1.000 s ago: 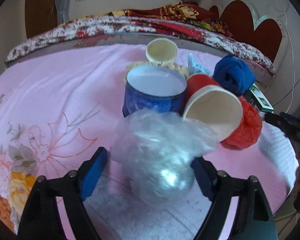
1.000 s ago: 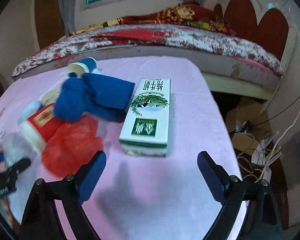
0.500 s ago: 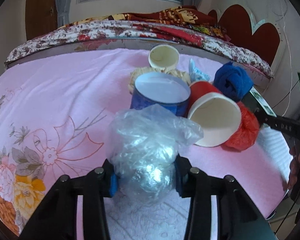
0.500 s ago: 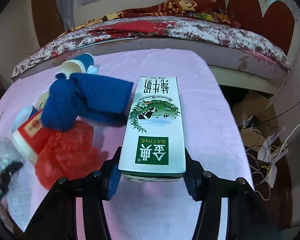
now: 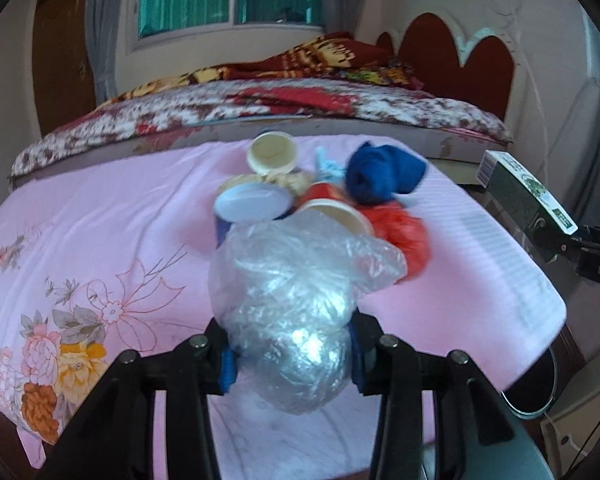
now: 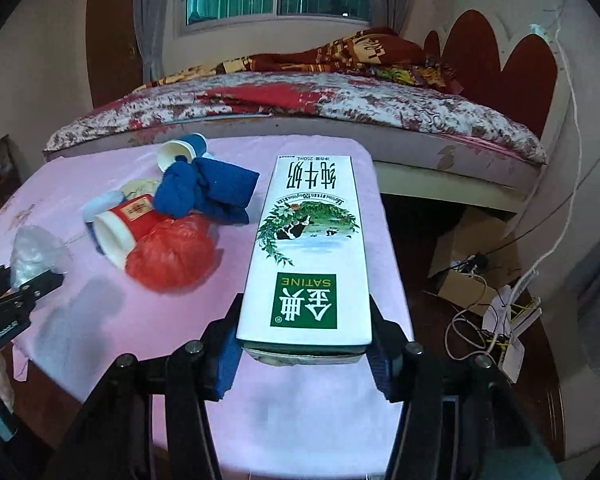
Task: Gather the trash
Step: 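Grasp the clear plastic bag with the left gripper while the right grasps the SATINE milk box, then carry bag and milk box over the black bin and open both grippers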
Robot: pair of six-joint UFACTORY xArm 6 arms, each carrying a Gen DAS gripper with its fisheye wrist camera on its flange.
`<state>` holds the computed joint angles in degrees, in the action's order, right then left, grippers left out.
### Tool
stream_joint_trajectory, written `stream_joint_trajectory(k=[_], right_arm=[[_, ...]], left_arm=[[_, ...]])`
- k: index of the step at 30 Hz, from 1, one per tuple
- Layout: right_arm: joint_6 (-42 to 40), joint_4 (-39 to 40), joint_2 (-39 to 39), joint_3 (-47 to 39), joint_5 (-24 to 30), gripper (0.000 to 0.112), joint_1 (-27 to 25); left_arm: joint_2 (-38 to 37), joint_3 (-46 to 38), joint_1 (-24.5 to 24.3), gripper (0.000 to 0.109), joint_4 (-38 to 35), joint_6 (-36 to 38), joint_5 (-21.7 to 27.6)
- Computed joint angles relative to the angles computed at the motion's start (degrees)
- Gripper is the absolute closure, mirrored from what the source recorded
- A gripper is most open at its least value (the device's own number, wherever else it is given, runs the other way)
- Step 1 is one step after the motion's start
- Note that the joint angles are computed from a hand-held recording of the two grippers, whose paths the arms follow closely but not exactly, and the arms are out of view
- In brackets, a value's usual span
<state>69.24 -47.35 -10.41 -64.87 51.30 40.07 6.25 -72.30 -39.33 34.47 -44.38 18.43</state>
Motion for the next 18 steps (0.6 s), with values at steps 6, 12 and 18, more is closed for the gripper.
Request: stream_joint_trajectory(k=[6,12,18], right_arm=[[3.98,-2.51,-7.51,5.39,4.47,0.056,4.27],[6.14,-4.04,-12.84,9.11,8.79,0.056,7.73],[7.92,-4.14,-18.11,13.19,12.20,0.056,9.86]], left_arm=[[-1.11,-0.06,-2.44,0.065,1.66,-0.30,0.01],[-0.85,-1.09,-4.97,0.065,0.96,0.20,0.34],[0.34,-3.12,-8.32,0.065,0.68,0.32,1.01]])
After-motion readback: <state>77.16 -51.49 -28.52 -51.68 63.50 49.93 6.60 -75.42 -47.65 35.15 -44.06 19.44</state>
